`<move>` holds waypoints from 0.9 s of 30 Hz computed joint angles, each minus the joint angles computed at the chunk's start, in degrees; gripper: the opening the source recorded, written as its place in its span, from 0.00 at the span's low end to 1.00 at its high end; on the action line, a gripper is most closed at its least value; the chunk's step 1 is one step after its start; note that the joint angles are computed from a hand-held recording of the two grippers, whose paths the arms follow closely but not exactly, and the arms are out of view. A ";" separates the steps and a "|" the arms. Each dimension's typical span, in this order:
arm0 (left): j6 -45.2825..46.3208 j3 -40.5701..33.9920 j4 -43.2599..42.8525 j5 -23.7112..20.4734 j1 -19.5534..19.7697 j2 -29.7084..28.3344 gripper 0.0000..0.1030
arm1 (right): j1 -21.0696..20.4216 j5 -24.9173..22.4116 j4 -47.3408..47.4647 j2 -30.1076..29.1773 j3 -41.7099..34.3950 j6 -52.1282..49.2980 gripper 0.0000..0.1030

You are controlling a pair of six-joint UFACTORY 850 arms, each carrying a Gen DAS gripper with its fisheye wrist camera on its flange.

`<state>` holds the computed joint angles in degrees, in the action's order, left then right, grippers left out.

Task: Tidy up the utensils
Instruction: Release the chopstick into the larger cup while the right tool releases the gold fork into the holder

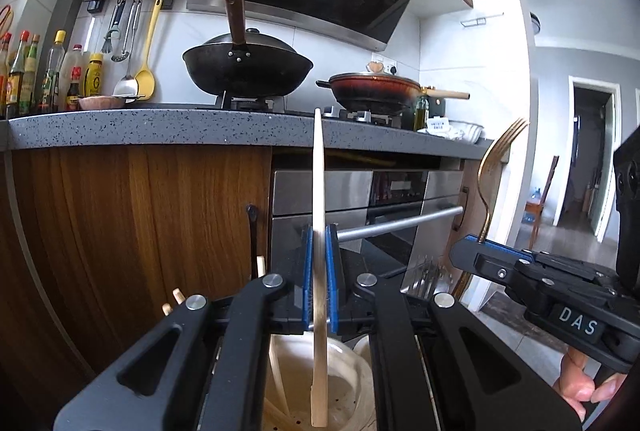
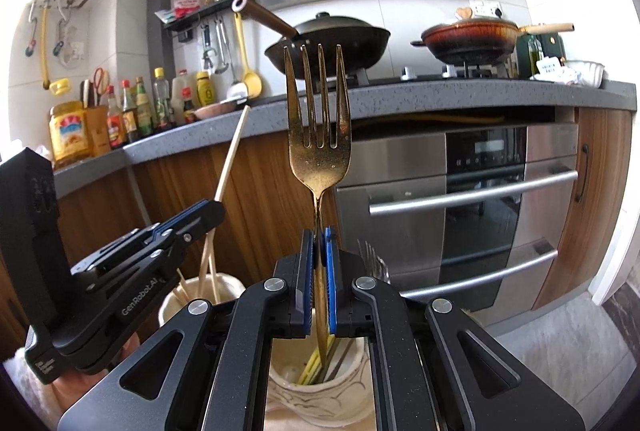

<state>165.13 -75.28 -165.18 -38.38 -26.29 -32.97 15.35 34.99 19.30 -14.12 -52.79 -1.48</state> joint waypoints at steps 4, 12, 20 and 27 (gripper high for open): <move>3.11 1.89 -2.34 -0.34 -0.26 0.78 0.06 | -0.16 -0.58 -0.58 -0.35 0.28 0.98 0.07; 12.20 5.85 -7.13 1.60 -1.14 3.23 0.06 | -0.12 -2.66 -1.68 -2.04 -0.04 1.94 0.07; 9.41 7.57 -5.81 1.94 -0.26 4.57 0.29 | -0.48 -6.75 -3.17 -5.07 -3.16 1.67 0.07; 8.83 9.16 -5.62 1.80 0.28 5.89 0.32 | -0.70 -8.30 -3.39 -6.97 -5.21 1.00 0.07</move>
<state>173.96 -66.12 -170.80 -36.58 -26.01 -27.07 14.65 26.69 15.91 -21.09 -58.00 -0.48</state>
